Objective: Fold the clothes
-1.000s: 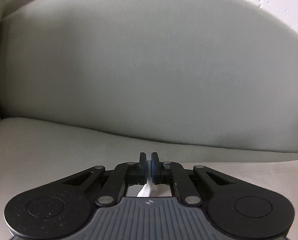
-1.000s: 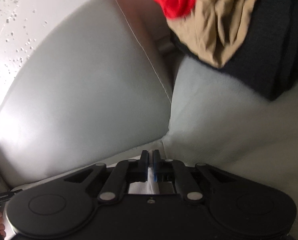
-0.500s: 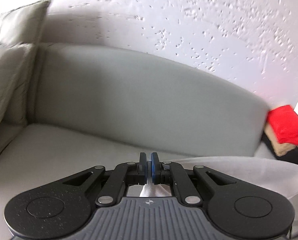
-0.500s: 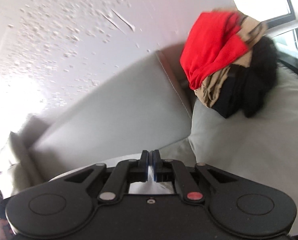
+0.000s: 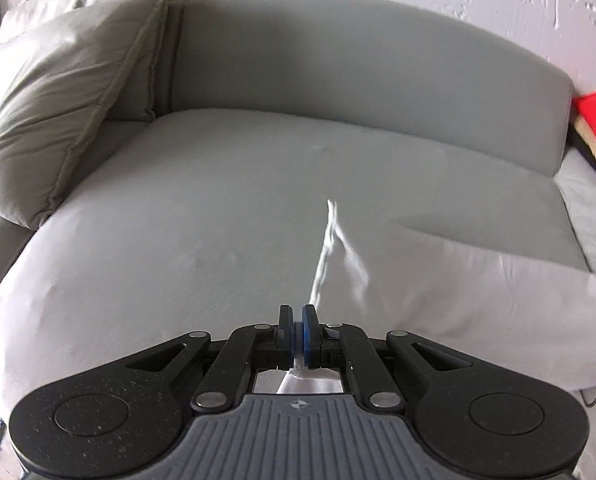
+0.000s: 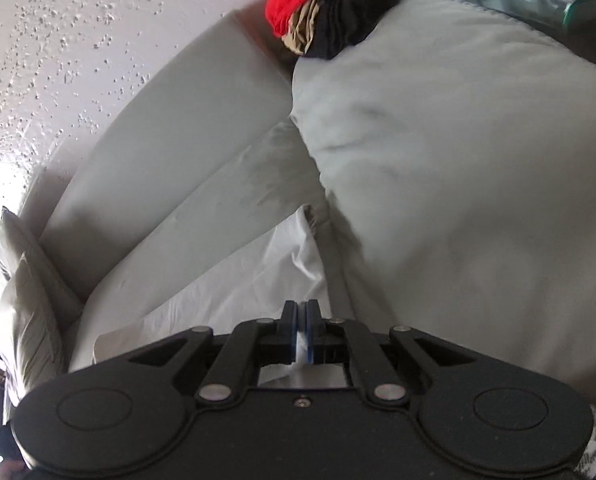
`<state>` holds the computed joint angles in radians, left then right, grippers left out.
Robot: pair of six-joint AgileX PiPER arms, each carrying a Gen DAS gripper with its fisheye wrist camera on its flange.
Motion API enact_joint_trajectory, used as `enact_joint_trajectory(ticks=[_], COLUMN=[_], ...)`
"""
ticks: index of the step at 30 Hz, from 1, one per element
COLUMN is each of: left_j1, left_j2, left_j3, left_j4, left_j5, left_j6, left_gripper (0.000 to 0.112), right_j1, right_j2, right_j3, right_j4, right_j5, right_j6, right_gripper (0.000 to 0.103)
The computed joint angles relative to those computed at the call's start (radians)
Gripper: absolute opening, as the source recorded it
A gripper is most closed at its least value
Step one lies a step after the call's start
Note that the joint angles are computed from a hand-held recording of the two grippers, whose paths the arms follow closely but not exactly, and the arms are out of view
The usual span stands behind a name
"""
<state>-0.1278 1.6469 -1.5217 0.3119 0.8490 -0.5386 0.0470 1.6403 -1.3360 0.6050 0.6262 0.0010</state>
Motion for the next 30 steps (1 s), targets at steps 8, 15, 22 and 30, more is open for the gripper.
enact_joint_trajectory(ticks=[8,15,22,30], left_j1=[-0.02,-0.092,-0.173,-0.221], left_j2=[-0.142,-0.136,-0.295,0.02], left_j3=[0.107,0.179,0.253,-0.016], left_j4=[0.037,0.167,0.233,-0.01], left_j5=[0.033,0.14,0.024,0.024], left_j6=[-0.019,-0.142,-0.152,0.137], left_gripper=[0.004,0.019,0.037,0.039], right_j1=[-0.012,0.051,0.032,0.145], right_j2=[-0.108,-0.125,-0.18,0.178], right_j3=[0.072,0.113,0.079,-0.275], right_j4=[0.027,-0.189,-0.062,-0.123], right_j5=[-0.008,0.055,0.138,0.295], right_j6=[-0.058,0.067,-0.055,0.082], right_gripper=[0.004,0.011,0.036,0.025])
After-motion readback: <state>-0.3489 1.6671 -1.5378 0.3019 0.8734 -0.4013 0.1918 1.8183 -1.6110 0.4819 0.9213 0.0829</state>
